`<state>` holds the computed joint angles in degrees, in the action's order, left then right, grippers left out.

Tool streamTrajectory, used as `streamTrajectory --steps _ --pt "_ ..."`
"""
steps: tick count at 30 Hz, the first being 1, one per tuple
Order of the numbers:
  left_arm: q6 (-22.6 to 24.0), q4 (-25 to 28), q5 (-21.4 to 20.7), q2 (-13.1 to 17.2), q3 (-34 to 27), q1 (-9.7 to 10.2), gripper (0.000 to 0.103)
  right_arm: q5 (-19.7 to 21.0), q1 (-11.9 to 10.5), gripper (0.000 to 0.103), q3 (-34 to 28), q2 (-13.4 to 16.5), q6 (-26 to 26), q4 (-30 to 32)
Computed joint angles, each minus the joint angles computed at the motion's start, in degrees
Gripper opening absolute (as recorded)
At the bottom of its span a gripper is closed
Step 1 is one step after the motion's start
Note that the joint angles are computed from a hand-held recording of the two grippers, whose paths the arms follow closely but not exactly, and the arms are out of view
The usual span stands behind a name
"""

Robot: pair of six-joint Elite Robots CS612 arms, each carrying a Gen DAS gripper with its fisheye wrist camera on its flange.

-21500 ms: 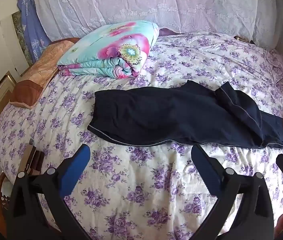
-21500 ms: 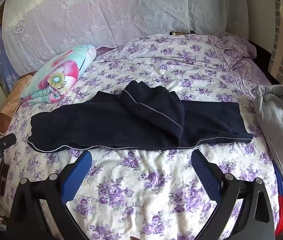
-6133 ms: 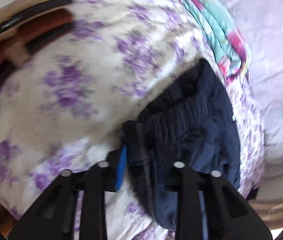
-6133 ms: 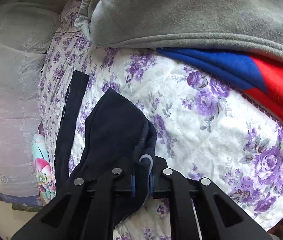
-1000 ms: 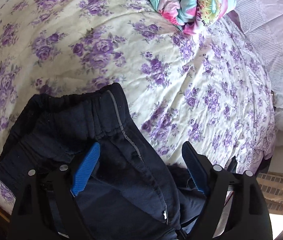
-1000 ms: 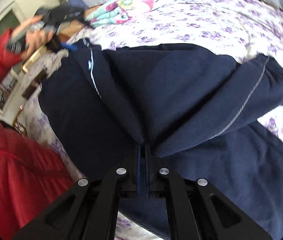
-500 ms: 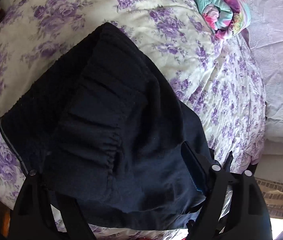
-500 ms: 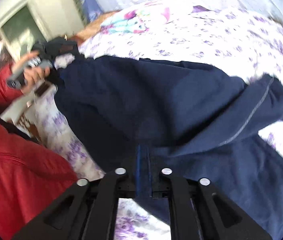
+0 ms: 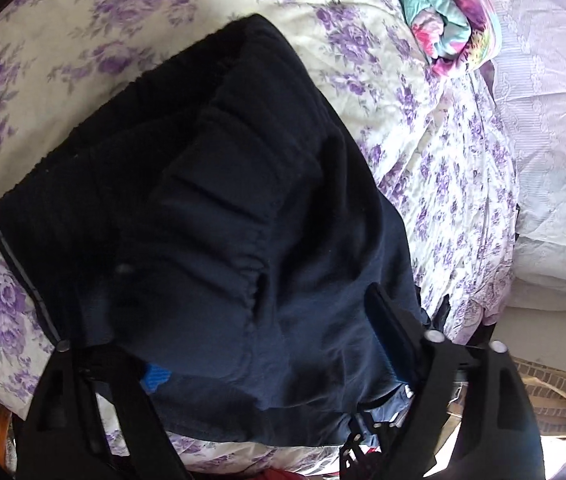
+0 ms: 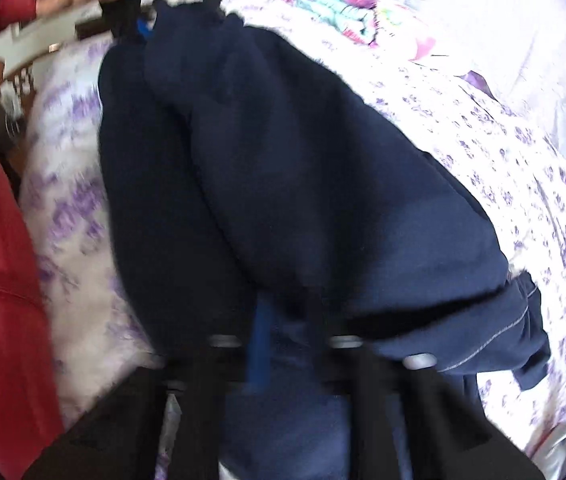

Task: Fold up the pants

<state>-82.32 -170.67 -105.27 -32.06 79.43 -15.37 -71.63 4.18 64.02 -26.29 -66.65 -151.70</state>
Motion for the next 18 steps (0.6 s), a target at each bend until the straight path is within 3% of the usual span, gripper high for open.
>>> streamTrajectory --steps 2,6,8,14,18 --pt "1.96 0.78 0.86 -0.61 0.8 0.12 0.045 1.9 -0.36 0.004 0.12 -0.55 2.64 -0.25" --pt "0.65 -2.26 0.51 -1.07 2.95 0.61 0.03 6.58 -1.45 0.004 -0.21 -1.7 8.37 2.04" --pt "0.66 -2.87 1.32 -1.57 3.78 0.55 0.018 8.08 -1.82 0.003 -0.37 -2.3 9.86 4.13" --pt "4.17 -6.48 5.15 -4.23 6.66 0.0 0.015 11.71 -2.83 0.002 1.34 -4.82 10.04 9.54" --pt "4.72 -8.7 4.95 -5.73 9.48 0.73 0.015 12.91 -3.01 0.002 0.14 -4.91 8.4 21.03"
